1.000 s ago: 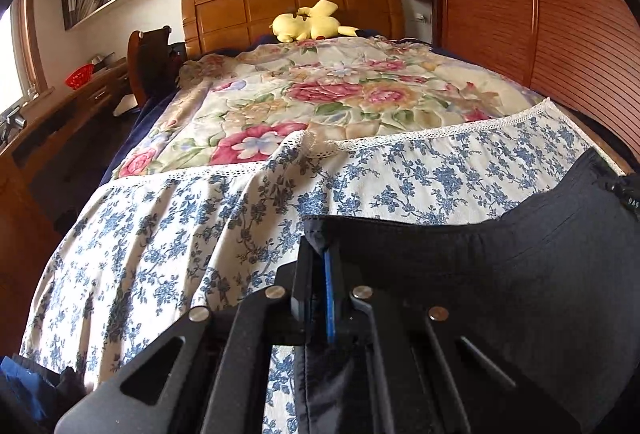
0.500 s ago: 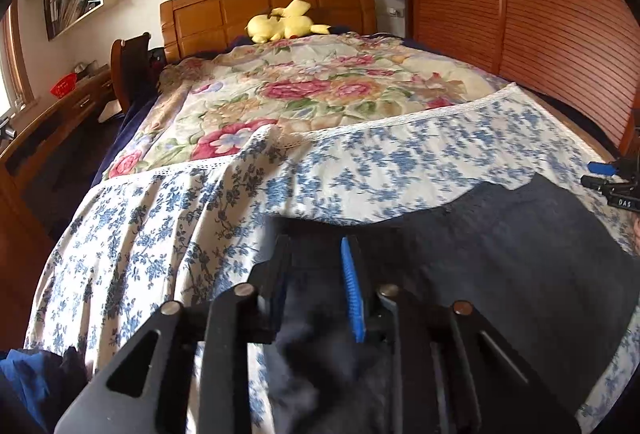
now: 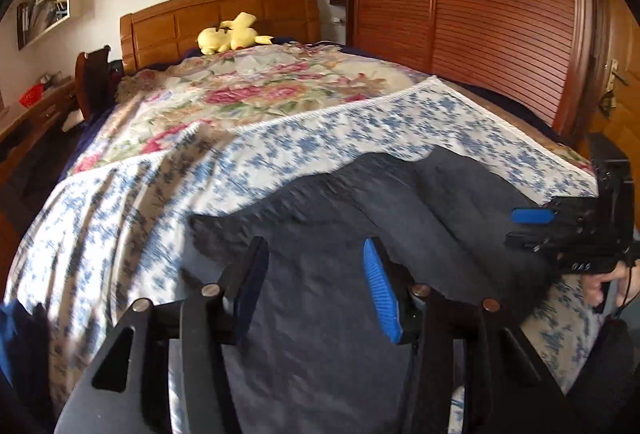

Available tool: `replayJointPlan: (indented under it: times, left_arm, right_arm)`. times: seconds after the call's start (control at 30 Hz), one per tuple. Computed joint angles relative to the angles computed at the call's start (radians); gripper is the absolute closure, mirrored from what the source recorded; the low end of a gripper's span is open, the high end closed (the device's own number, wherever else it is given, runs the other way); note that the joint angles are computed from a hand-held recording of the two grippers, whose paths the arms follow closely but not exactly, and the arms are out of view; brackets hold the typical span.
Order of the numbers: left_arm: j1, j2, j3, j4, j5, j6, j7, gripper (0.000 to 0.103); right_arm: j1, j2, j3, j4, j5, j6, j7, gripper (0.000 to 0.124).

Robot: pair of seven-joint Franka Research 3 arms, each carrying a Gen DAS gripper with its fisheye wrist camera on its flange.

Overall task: Fold large clothes
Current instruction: 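Release the jacket and press the folded bundle flat with both grippers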

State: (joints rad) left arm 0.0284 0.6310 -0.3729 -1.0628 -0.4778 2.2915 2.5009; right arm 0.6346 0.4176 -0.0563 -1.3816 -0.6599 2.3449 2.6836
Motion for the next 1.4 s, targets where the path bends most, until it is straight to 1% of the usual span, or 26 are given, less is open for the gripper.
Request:
replayJointPlan:
  times: [0.1, 0.17, 0.2, 0.27, 0.3, 0.33, 0.47, 0.5, 0.57, 0.63, 0.73, 0.9, 1.0, 1.1, 1.27, 1.4]
  left_arm:
    - [0.034, -0.081, -0.021, -0.150, -0.055, 0.044, 0.056, 0.055]
    - [0.048, -0.131, -0.026, -0.249, -0.098, 0.088, 0.094, 0.055]
    - [0.049, -0.149, -0.023, -0.284, -0.109, 0.093, 0.106, 0.055]
    - [0.057, -0.175, -0.024, -0.332, -0.143, 0.085, 0.140, 0.055]
    - [0.059, -0.187, -0.024, -0.355, -0.164, 0.085, 0.157, 0.055]
    - [0.063, -0.209, -0.026, -0.393, -0.194, 0.097, 0.180, 0.055]
    - [0.060, -0.260, -0.014, -0.478, -0.296, 0.121, 0.235, 0.055]
    - [0.052, -0.271, -0.007, -0.497, -0.310, 0.133, 0.240, 0.055]
    - [0.037, -0.295, 0.002, -0.544, -0.345, 0.182, 0.264, 0.055]
    - [0.026, -0.305, 0.011, -0.568, -0.368, 0.202, 0.281, 0.055]
    - [0.011, -0.325, 0.018, -0.610, -0.392, 0.257, 0.345, 0.055]
    - [0.008, -0.324, 0.037, -0.619, -0.410, 0.222, 0.348, 0.055]
    - [0.005, -0.330, 0.044, -0.639, -0.410, 0.228, 0.366, 0.055]
    - [0.010, -0.330, 0.050, -0.645, -0.420, 0.214, 0.370, 0.055]
    - [0.012, -0.330, 0.057, -0.645, -0.430, 0.205, 0.369, 0.055]
    - [0.011, -0.330, 0.059, -0.649, -0.432, 0.208, 0.373, 0.054]
  right_arm:
    - [0.012, 0.003, 0.009, -0.017, 0.008, 0.025, 0.028, 0.073]
    - [0.026, 0.015, 0.009, -0.007, 0.004, 0.010, 0.028, 0.073]
    - [0.034, 0.023, 0.007, -0.001, -0.003, -0.005, 0.027, 0.073]
    - [0.037, 0.023, 0.009, -0.012, 0.003, -0.016, 0.025, 0.072]
    - [0.024, 0.031, 0.024, -0.005, 0.043, -0.030, -0.009, 0.072]
    - [0.020, 0.031, 0.028, -0.010, 0.061, -0.036, -0.028, 0.072]
    - [0.025, 0.014, 0.029, -0.060, 0.077, -0.036, -0.034, 0.072]
    - [0.030, 0.015, 0.026, -0.061, 0.068, -0.040, -0.031, 0.072]
    - [0.038, 0.020, 0.023, -0.052, 0.056, -0.054, -0.029, 0.072]
    - [0.041, 0.018, 0.021, -0.055, 0.047, -0.056, -0.023, 0.072]
    - [0.049, 0.012, 0.017, -0.060, 0.025, -0.057, 0.001, 0.072]
    - [0.061, 0.008, 0.017, -0.058, -0.016, -0.069, 0.040, 0.073]
    - [0.064, 0.002, 0.017, -0.062, -0.040, -0.057, 0.065, 0.073]
    - [0.067, 0.010, 0.015, -0.046, -0.060, -0.051, 0.084, 0.073]
    - [0.078, 0.041, 0.002, 0.012, -0.096, -0.013, 0.114, 0.073]
    - [0.084, 0.092, -0.006, 0.091, -0.091, 0.015, 0.087, 0.073]
